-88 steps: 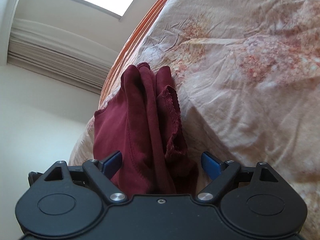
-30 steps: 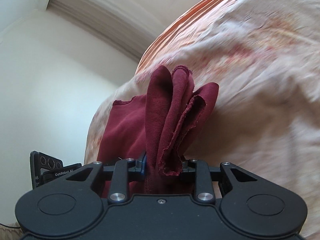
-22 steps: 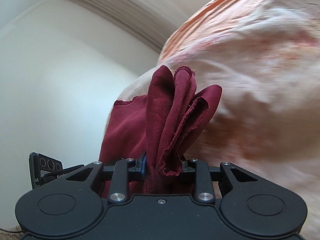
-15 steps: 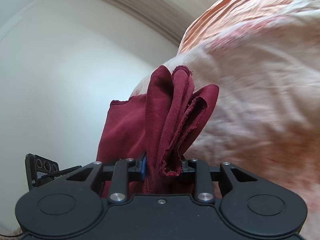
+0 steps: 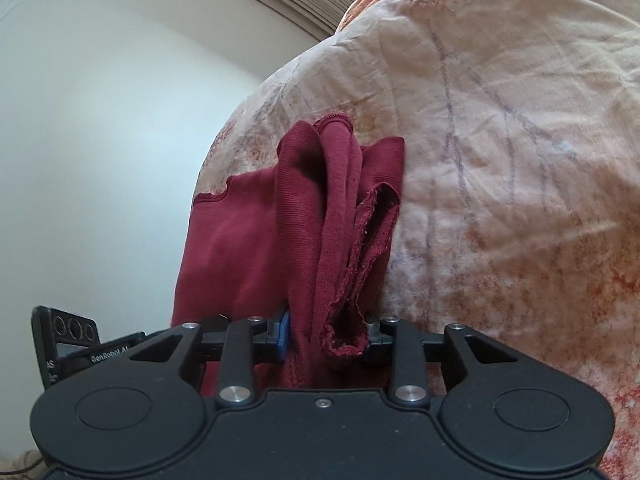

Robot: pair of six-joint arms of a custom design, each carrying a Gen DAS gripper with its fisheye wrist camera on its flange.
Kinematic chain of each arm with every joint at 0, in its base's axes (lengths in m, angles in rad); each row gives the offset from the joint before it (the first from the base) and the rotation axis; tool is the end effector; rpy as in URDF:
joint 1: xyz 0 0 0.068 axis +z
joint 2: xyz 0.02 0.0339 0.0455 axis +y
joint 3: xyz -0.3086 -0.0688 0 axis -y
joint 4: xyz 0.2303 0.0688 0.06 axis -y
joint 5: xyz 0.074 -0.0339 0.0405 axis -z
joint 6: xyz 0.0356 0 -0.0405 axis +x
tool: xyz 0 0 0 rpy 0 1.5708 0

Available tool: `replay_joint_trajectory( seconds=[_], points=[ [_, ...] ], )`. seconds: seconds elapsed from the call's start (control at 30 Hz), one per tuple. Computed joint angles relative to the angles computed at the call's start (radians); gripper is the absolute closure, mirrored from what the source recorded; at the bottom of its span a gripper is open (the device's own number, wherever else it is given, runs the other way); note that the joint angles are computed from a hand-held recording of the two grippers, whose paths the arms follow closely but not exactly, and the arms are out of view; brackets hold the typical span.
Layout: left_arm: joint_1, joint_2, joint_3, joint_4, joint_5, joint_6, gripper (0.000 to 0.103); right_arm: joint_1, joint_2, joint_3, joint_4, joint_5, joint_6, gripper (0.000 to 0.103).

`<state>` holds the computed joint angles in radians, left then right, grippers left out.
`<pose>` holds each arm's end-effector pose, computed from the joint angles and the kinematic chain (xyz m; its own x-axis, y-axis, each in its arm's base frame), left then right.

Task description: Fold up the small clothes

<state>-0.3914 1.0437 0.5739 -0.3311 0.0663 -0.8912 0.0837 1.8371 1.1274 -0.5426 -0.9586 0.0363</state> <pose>0.1595 -0.0684 0.2508 -0.7463 -0.5316 -0.4005 -0.2502 0.7817 -0.5713 0.3409 0.0578 0.2170 -0.9568 -0.0593 -0.2847 -0.2689 0.5537 0.7881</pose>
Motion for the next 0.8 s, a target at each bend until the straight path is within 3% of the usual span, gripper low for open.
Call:
replay_joint_trajectory(
  seconds=[0.17,0.37,0.57,0.8],
  points=[
    [-0.001,-0.018,-0.025,0.013,-0.005,-0.030,0.047,-0.018,-0.001,0.034,-0.073,0.009,-0.058,0.060],
    [-0.003,-0.065,-0.025,-0.036,-0.020,-0.073,0.041,-0.071,-0.025,0.049,-0.110,0.045,-0.074,0.041],
    [-0.089,-0.124,0.017,-0.153,-0.095,-0.148,0.033,-0.132,-0.106,0.054,-0.205,0.084,-0.107,0.022],
    [-0.344,-0.171,0.140,-0.380,-0.281,-0.322,0.014,-0.148,-0.233,0.096,-0.369,0.128,-0.210,0.006]
  ],
)
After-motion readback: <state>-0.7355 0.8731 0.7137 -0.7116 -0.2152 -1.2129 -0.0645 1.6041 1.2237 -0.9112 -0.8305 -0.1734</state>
